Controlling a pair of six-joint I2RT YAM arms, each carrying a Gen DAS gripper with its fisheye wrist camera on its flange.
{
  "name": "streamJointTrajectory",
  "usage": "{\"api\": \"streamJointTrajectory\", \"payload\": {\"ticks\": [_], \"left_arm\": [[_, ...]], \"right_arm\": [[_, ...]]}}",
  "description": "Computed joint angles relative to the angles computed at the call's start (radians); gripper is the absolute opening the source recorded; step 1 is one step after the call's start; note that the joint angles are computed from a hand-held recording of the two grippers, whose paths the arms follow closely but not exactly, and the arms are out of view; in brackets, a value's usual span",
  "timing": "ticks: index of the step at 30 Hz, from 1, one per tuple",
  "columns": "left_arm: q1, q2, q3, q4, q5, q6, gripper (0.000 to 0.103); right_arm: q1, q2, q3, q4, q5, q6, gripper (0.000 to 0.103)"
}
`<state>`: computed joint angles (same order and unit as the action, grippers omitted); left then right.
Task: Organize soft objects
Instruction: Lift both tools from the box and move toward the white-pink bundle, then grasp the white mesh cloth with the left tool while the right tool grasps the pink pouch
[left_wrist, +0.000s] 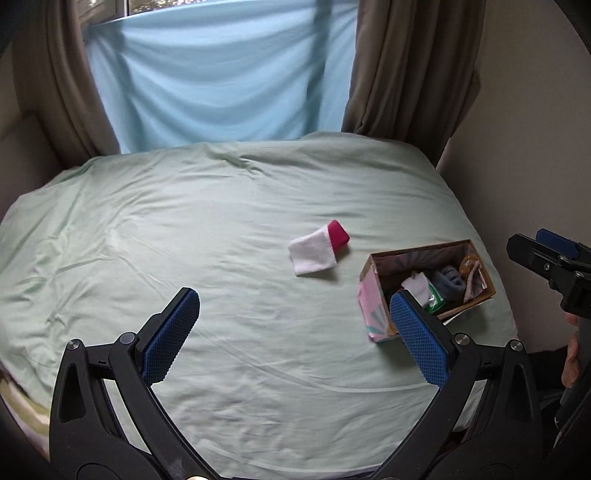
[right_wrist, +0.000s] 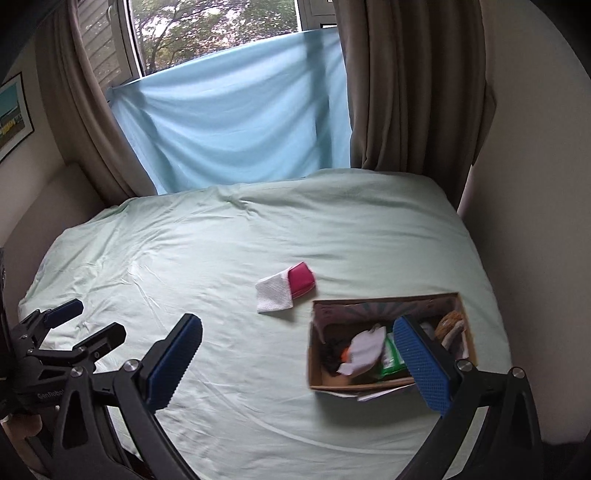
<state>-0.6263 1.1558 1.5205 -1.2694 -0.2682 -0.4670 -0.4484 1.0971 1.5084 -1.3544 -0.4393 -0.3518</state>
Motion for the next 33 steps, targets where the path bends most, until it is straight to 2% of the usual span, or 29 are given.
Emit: {"api": "streamJointTrajectory", "payload": {"ticks": [7,11,15,23,33], "left_arm": [[0.270,-0.012,-0.054,0.102,0.223,0.279,0.103],[0.388,0.061,-0.066,0.179,0.350,0.421,0.103],[0.443,0.161,-0.054,0.253,0.420,0.515,0.103],[0.450,0.415,0.008,0.377,0.450,0.612,0.103],[0.406,0.792,0.153,0.500,0.462,0.692,0.103]], "right_arm": [[0.225,-0.004,-0.027,0.104,0.155,0.244,0.103],[0.314,0.057,-0.013,0.166,0.221,0.366,0.103],[0.362,0.151,0.010,0.232,0.258,0.460,0.103],[0.351,0.415,0.050,0.380,0.184,0.626,0.103],[0.331,0.837,0.161,0.518,0.143,0.790,0.103]]}}
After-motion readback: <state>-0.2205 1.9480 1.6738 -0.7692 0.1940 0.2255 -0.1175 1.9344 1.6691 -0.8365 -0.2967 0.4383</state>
